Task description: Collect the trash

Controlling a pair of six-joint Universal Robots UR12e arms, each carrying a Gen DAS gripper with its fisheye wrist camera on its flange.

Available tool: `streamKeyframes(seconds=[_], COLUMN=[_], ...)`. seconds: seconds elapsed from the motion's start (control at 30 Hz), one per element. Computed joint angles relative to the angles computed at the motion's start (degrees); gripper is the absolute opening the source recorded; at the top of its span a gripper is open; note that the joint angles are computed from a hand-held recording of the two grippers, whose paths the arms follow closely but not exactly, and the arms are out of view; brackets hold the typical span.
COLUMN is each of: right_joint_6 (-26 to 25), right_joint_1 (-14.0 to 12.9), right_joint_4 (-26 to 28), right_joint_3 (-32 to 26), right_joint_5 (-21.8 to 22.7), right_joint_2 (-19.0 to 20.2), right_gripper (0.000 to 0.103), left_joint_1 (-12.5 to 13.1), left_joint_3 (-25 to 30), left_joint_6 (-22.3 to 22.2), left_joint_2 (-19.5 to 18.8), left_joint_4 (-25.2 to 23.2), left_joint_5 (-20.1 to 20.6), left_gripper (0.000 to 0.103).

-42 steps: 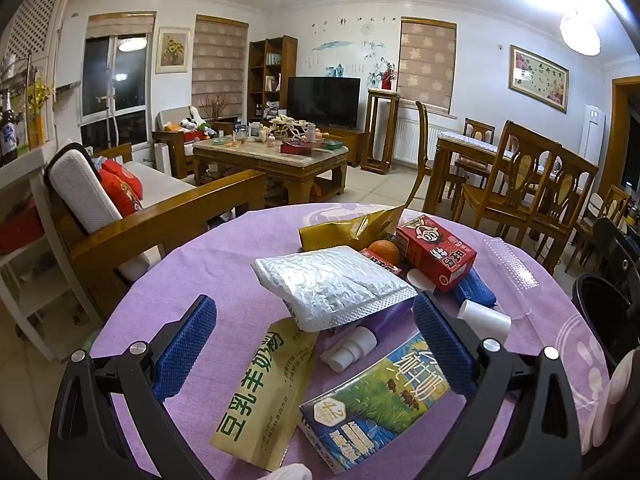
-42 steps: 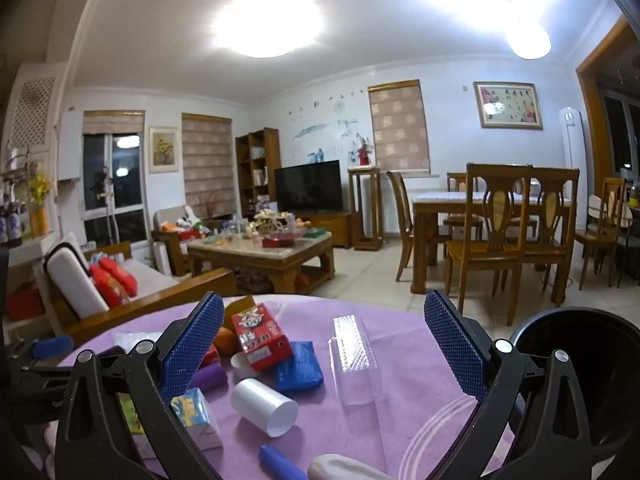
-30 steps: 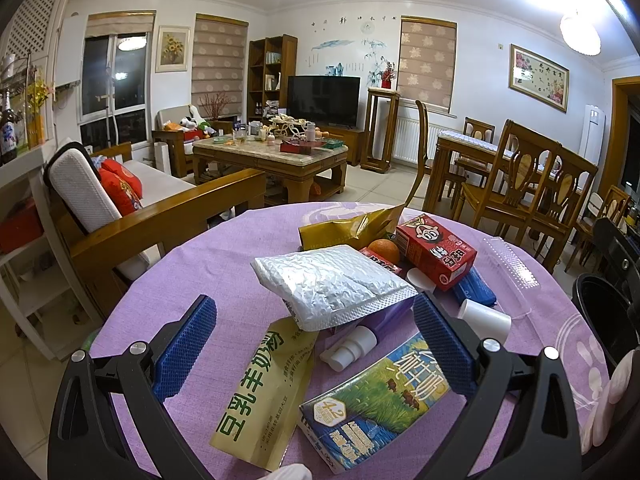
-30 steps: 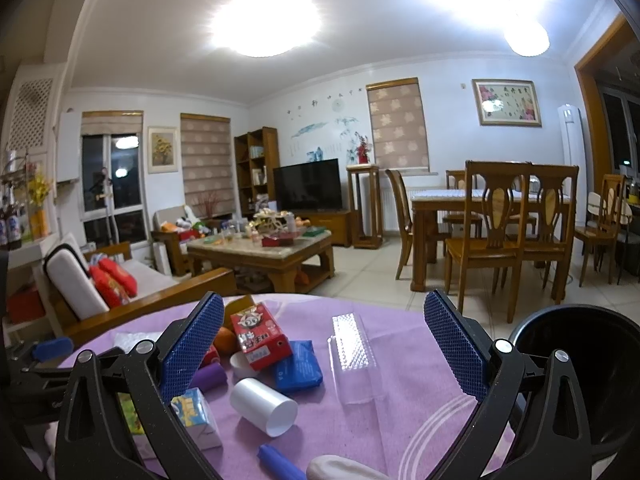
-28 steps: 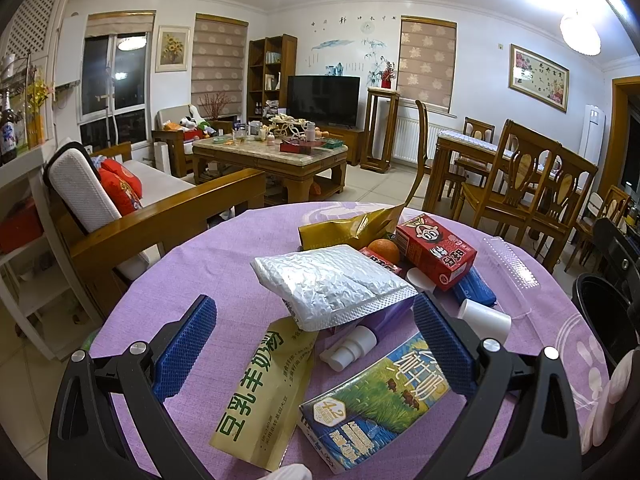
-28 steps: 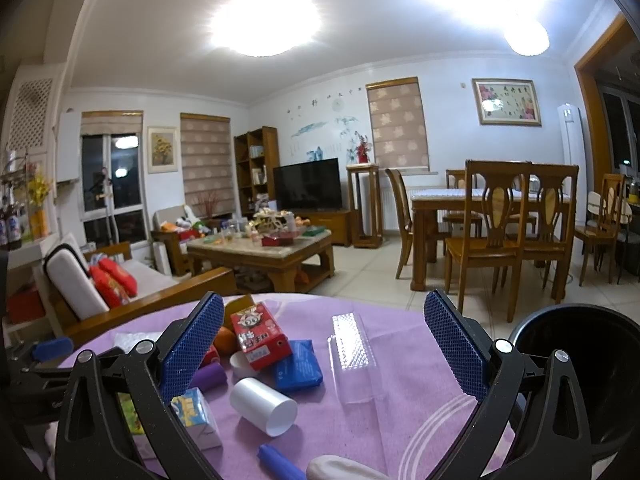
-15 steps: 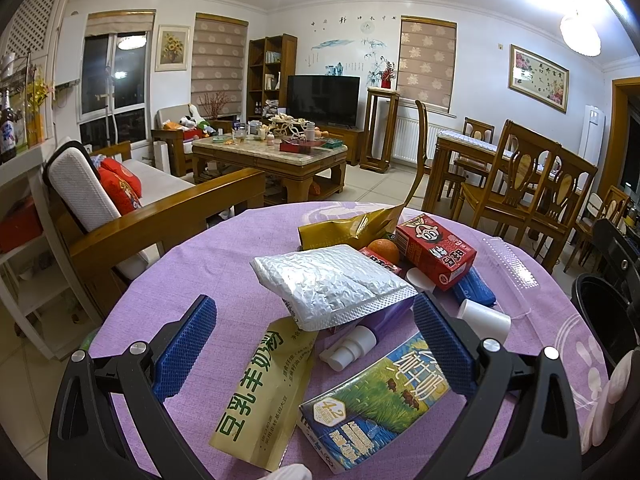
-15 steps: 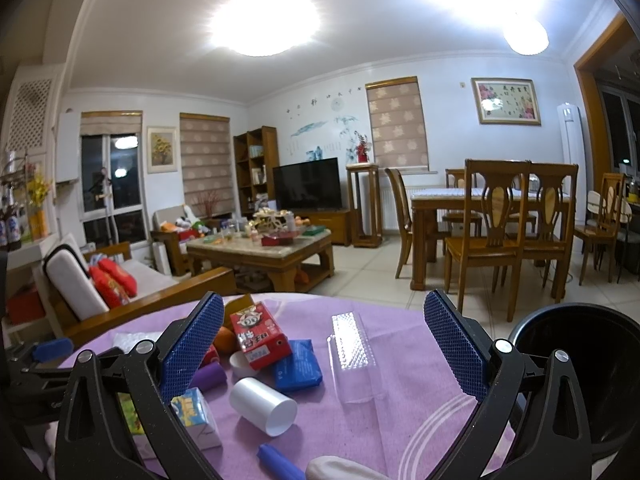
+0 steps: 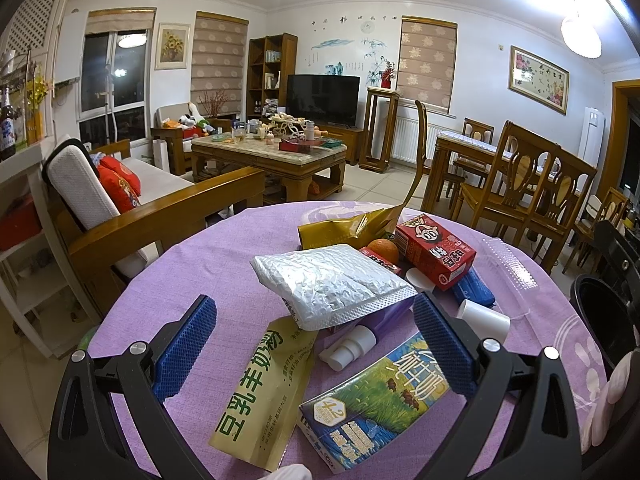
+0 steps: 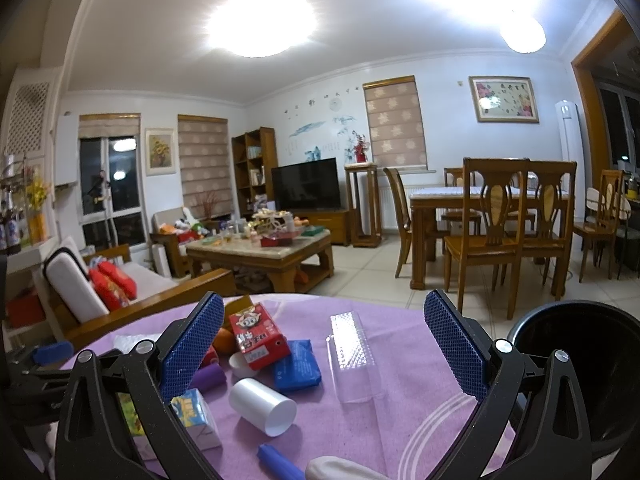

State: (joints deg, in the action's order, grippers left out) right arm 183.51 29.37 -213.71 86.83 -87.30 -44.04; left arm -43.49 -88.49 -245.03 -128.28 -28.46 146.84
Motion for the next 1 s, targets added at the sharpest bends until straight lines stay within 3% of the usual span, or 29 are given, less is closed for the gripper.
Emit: streamKeyframes(seconds=[0.13, 0.2, 0.27, 0.33, 0.4, 0.47, 0.57, 0.63, 0.7, 0.83, 0.9, 1.0], right_joint_6=[0.1, 0.7, 3.5, 7.0, 7.7, 2.9, -7.7, -10.7, -12.1, -12.8, -13.8, -14.9], right_joint_1=[0.0, -0.2, -1.1, -2.4, -4.3, -5.0, -4.0, -3.5, -3.5, -3.3, -3.3, -3.0], right_joint_4=[0.2, 1.3, 3.2, 7.5, 13.7, 21.0, 29.0, 29.3, 29.9, 30.0, 30.9, 32.9], right_joint_3=[0.0, -0.1, 0.0, 0.9, 2.1, 3.2, 4.8, 5.6, 6.6, 8.0, 8.4, 8.3], right_joint_5=[0.1, 0.9, 4.4, 8.8, 17.3, 21.6, 18.4, 17.1, 19.0, 20.5, 20.6, 20.9], right_joint_2=[0.0, 0.0, -0.4, -1.4, -3.1, -4.8, -6.9, -7.2, -7.6, -8.0, -8.4, -8.5], right_gripper=[0.098, 0.098, 0.098, 0.098, 0.098, 0.098, 0.098, 0.098, 0.098, 0.098, 0.098, 0.095], left_joint_1=[-0.2, -0.1, 0.3, 1.3, 2.6, 3.9, 6.2, 8.1, 10.2, 11.6, 11.3, 12.3], left_joint_3=[-0.2, -1.3, -4.5, -7.5, -10.7, -12.1, -13.4, -13.7, -13.8, -11.3, -9.9, -10.5], left_joint_6=[-0.2, 1.2, 1.2, -0.1, 0.9, 3.2, 5.6, 4.5, 3.0, 4.4, 4.7, 3.7], left_joint_2=[-0.2, -0.9, 0.2, 1.3, 2.3, 3.5, 5.1, 5.9, 6.6, 5.9, 5.2, 4.7], left_joint_4=[1.6, 9.0, 15.9, 21.6, 29.8, 30.8, 30.8, 30.5, 26.9, 20.7, 19.8, 23.0], left_joint_5=[0.2, 0.7, 0.5, -3.7, -10.4, -16.0, -25.7, -32.6, -39.0, -39.7, -39.0, -42.5], left_gripper=[0.098, 0.098, 0.098, 0.098, 0.098, 0.098, 0.098, 0.098, 0.098, 0.098, 0.098, 0.098])
